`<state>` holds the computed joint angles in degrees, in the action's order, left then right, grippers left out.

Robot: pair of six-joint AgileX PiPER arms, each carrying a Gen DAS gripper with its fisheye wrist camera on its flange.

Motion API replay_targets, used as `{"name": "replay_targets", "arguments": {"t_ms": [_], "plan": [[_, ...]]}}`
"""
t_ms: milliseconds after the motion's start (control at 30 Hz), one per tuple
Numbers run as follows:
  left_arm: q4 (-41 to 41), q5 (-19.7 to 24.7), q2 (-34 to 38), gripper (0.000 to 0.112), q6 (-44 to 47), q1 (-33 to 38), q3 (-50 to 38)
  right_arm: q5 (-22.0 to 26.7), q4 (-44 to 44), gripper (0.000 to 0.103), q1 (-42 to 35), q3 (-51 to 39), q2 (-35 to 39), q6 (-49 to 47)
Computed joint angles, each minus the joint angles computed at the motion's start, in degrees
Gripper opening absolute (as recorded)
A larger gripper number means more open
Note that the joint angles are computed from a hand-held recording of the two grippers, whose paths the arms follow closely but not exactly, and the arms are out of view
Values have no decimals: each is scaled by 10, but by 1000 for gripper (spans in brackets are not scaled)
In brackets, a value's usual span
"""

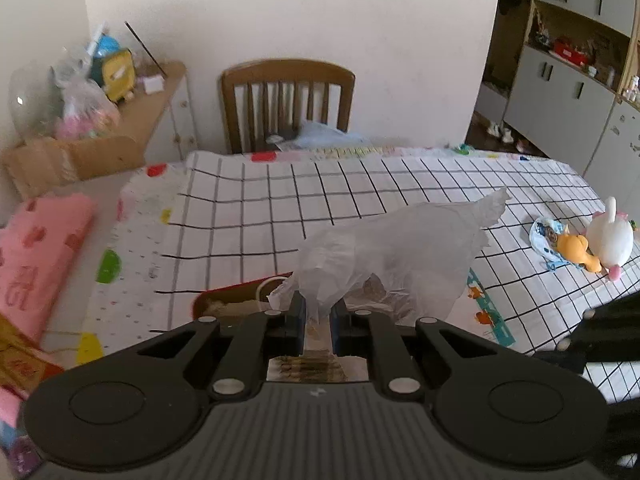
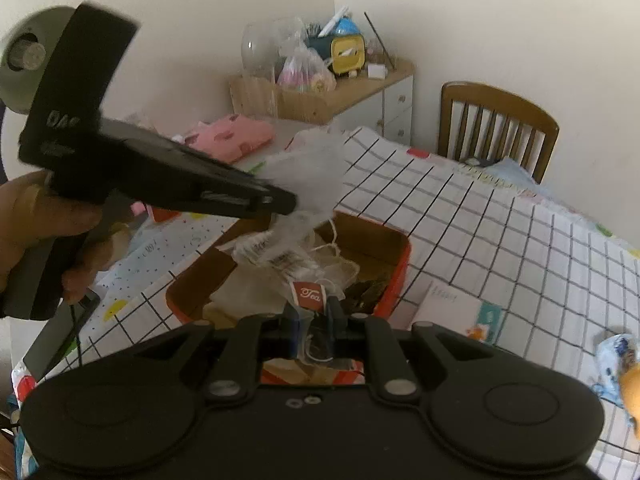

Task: Organize soft objects
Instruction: 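Carry the plastic bag and tea bag with both grippers over the red tin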

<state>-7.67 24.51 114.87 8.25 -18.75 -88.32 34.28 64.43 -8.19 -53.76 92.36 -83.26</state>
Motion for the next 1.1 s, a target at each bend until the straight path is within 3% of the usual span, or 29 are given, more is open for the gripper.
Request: {"name": "replay_targets", "arguments": {"t_ms": [233,567,967,1100], "plan": [[-26,47,78,12,41,-3,-88,-37,-8,12,43,-26,53,28],[22,111,152,12,23,-14,-176,-82,-13,13,74,-25,90,22],[28,168,192,12,8,-15,-236,-103,1,23,80,-3,81,-15],[24,171,194,12,2,-13,-239,-100,-2,32,78,0,77,-20]]}}
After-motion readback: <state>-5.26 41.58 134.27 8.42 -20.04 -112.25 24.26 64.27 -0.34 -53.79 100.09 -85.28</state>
